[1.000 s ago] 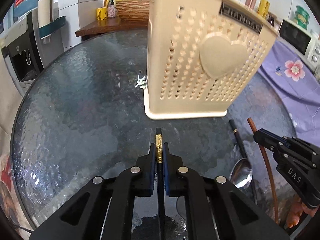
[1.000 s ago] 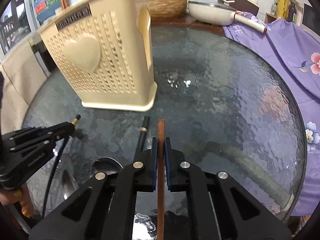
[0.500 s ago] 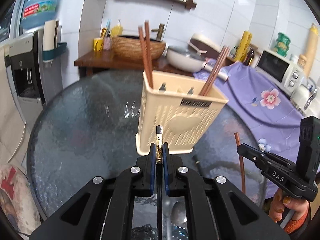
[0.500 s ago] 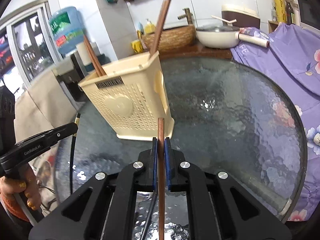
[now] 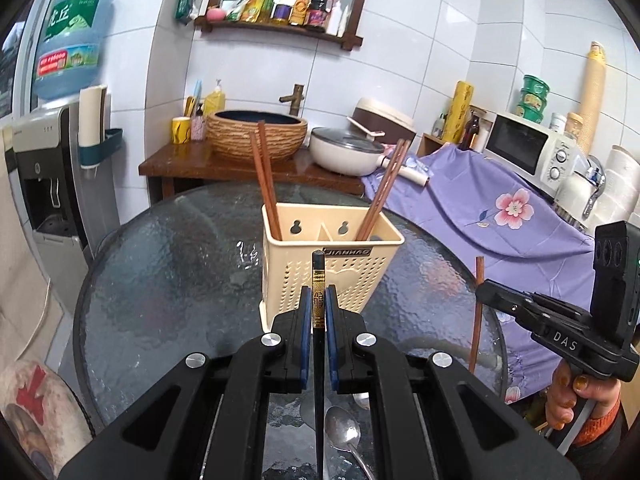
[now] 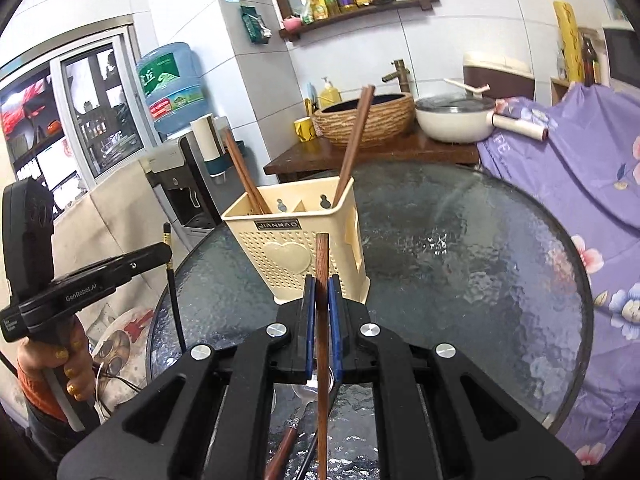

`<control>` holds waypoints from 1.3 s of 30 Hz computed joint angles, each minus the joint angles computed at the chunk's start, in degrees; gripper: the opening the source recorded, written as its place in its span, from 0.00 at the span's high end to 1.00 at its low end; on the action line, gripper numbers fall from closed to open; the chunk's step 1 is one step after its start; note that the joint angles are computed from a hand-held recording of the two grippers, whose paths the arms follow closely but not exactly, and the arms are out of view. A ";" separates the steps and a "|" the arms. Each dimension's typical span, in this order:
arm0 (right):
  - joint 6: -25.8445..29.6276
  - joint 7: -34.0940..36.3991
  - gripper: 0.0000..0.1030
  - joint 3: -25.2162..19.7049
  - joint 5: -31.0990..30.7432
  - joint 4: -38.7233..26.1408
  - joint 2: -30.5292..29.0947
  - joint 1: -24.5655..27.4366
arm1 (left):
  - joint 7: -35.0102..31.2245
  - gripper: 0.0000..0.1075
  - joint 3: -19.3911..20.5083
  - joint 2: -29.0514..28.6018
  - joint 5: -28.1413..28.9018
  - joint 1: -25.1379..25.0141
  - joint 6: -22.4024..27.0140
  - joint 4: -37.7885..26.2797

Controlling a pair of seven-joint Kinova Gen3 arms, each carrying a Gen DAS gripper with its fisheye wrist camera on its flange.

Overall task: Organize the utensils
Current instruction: 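Lift both held chopsticks and carry them above the cream holder, then lower both chopsticks into the holder and open both tools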

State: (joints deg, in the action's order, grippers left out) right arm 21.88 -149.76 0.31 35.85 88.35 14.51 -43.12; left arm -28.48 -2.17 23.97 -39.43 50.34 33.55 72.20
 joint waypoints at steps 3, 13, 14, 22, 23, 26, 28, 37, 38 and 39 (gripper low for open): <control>1.10 -0.45 0.93 0.19 1.88 -0.33 -0.72 -0.93 | -0.08 0.94 -0.26 -0.27 -1.16 0.75 0.60 -0.55; 3.92 3.66 0.93 -2.99 2.53 -4.42 -1.44 0.92 | -2.55 0.94 1.01 -0.69 -1.22 0.00 0.80 -2.65; 4.05 4.24 0.93 -3.13 2.30 -5.08 -1.39 1.00 | -3.08 0.94 1.21 -0.72 -0.91 -0.21 0.67 -2.97; 5.51 8.27 0.93 -3.02 1.05 -10.73 -0.28 0.57 | -6.35 0.94 1.29 -0.51 0.90 -0.93 0.63 -6.35; 5.28 8.15 0.93 -2.70 1.10 -11.38 -0.15 0.48 | -6.91 0.94 1.36 -0.51 1.26 -1.13 0.69 -7.14; 5.33 7.53 0.93 -1.42 1.84 -14.61 0.81 -0.20 | -10.97 0.94 2.66 -0.05 3.63 -2.64 1.57 -11.25; 6.03 7.89 0.93 -0.83 2.47 -17.27 1.63 -0.65 | -13.06 0.94 2.58 0.37 4.74 -2.93 2.47 -14.24; 10.97 9.45 0.93 4.67 5.12 -36.42 9.37 -3.91 | -14.06 0.94 -3.20 7.20 3.27 -0.50 10.93 -32.91; 11.42 8.96 0.93 5.55 5.40 -37.98 10.33 -4.26 | -13.72 0.94 -3.97 8.59 3.21 -0.49 12.17 -35.14; 12.04 8.31 0.93 6.47 5.53 -40.37 11.96 -4.40 | -14.02 0.94 -3.89 9.72 4.08 -1.13 13.04 -36.86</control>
